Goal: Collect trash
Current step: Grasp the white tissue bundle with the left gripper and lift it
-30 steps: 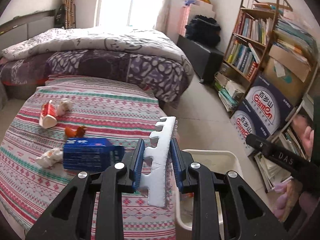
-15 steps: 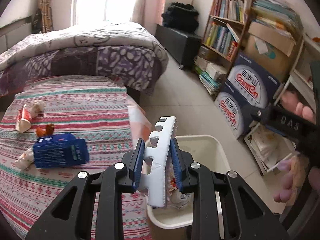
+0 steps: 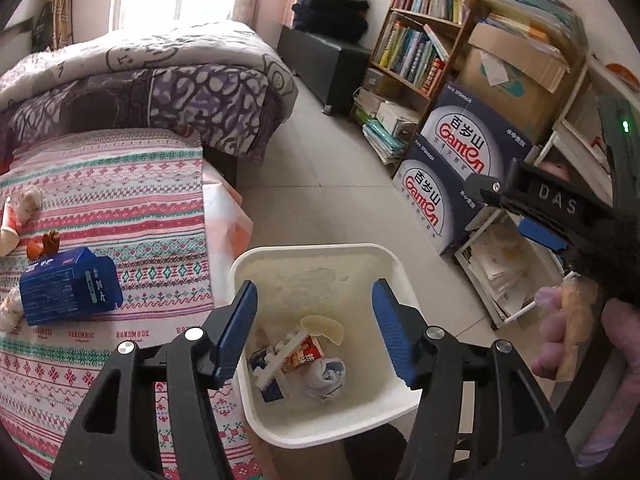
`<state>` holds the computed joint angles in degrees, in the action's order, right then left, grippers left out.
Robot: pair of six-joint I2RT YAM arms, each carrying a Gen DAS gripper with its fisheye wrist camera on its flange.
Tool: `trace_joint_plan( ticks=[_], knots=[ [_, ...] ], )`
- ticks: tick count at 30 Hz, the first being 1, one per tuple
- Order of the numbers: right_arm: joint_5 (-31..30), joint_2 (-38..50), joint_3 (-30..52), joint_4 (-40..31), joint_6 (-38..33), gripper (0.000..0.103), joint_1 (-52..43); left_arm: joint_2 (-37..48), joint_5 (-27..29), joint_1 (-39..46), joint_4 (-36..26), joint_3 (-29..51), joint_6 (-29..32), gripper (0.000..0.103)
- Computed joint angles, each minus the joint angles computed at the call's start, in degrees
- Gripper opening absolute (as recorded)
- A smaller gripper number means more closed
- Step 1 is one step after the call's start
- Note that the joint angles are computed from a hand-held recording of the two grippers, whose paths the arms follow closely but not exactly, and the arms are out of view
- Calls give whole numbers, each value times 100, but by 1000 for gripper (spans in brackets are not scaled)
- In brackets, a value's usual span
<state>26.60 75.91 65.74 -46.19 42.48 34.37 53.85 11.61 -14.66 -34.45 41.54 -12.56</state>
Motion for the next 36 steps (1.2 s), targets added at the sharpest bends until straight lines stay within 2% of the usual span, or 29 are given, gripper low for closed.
trace_joint_plan(
  ticks=[4, 8, 15, 21, 26, 31, 36],
  knots=[
    [71, 165, 126, -23, -12, 96, 179, -33, 33, 320, -147, 35, 140, 61],
    [-8, 371, 265, -1, -37, 96, 348, -10, 34, 771, -330, 97, 342, 69],
    [-119, 780, 567, 34, 1, 96, 650, 271, 187, 1883, -659, 282, 1066, 70],
    [-300, 1116, 816, 66, 15, 96, 853, 806, -115, 2703, -1040, 552, 2385, 76],
    [-396, 1461, 1076, 80, -50, 96, 1025, 1717, -120, 3939, -1267, 915, 3655, 76],
    [-490, 1880, 1411, 4, -146, 96, 1206, 2631, -386, 4843, -1118, 1268, 4446, 76],
    [-534, 2249, 1713, -68, -243, 96, 1348, 3296, -820, 5292, -617, 1344, 5219, 76]
  ],
)
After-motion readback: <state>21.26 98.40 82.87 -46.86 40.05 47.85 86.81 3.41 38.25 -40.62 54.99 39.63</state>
